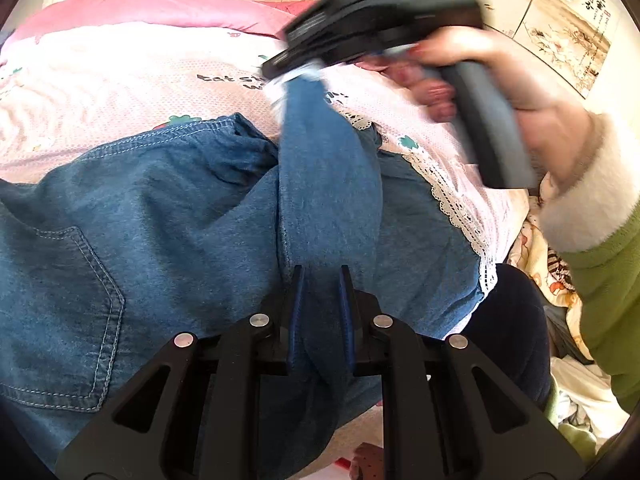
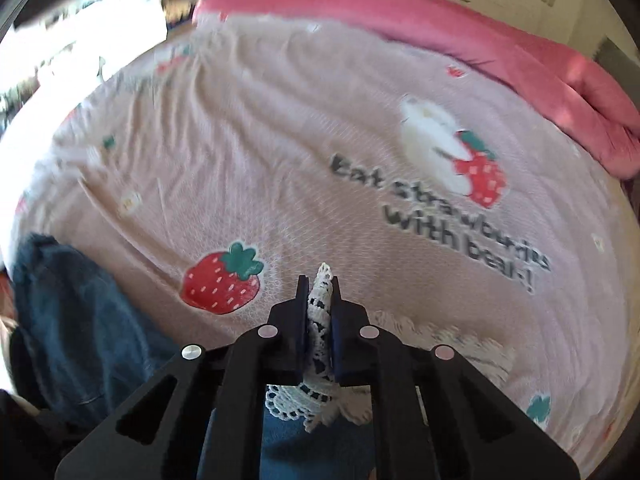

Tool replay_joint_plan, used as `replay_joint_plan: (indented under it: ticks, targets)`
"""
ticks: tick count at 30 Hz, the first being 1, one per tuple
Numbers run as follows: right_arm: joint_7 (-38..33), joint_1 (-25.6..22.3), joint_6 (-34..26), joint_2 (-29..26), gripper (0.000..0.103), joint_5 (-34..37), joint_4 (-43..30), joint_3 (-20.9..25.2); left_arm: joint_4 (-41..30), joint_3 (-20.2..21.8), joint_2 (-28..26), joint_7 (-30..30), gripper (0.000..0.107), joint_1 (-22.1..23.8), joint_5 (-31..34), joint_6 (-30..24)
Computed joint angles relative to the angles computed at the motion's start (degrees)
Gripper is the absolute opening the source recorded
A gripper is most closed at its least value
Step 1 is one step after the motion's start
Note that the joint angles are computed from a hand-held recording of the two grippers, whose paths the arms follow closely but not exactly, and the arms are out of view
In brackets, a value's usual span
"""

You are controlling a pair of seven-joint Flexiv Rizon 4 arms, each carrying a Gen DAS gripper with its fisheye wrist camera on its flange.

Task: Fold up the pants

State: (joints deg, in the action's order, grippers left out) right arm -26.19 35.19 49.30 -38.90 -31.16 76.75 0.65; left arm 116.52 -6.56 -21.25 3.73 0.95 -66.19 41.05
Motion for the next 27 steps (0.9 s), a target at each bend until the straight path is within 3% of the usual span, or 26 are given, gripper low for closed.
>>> replay_joint_plan:
  ticks: [4, 8, 12, 14, 15, 20, 24, 27]
  targets:
    - [14.18, 2.07, 8.86, 10.17, 0.008, -8.20, 15.05, -4.40, 1.08, -0.34, 0.64, 1.83, 0.010, -0.71, -1.75, 1.13]
    - [27.74, 2.65, 12.43, 17.51, 0.008, -18.45, 25.78, -5.54, 2.20, -0.22, 1.69, 4.43, 0.010, -1.19, -3.18, 1.23]
    - [42.63, 2.09, 14.67, 23.95, 0.008, -29.41, 35.31, -5.22, 4.60, -0.04, 3.99, 10.95, 0.011, -1.99, -7.48, 1.85]
    - [47.52, 1.15, 14.59, 26.05, 0.008, -33.15, 38.32, -4.16, 6.07, 0.19, 5.46, 15.47, 0.036, -3.00, -10.56, 2.88]
    - [49.22, 0.44, 15.03, 26.58, 0.008, -34.46, 39.29, -3.58, 6.55, 0.41, 6.00, 17.21, 0.040, -3.63, -11.99, 3.90]
    - [55.43, -2.71, 15.39, 28.61, 0.008, -39.10, 42.69, -0.11, 8.18, 0.85, 7.65, 25.17, 0.045, -7.47, -19.36, 10.25]
    - [59.59, -5.25, 16.52, 28.79, 0.008, -42.88, 43.66, 2.52, 8.16, 1.32, 8.52, 28.52, 0.049, -8.83, -22.97, 11.80]
    - [62.18, -6.93, 16.47, 28.86, 0.008, -45.49, 43.90, 4.56, 8.15, 1.76, 10.12, 32.31, 0.058, -9.87, -25.99, 12.23]
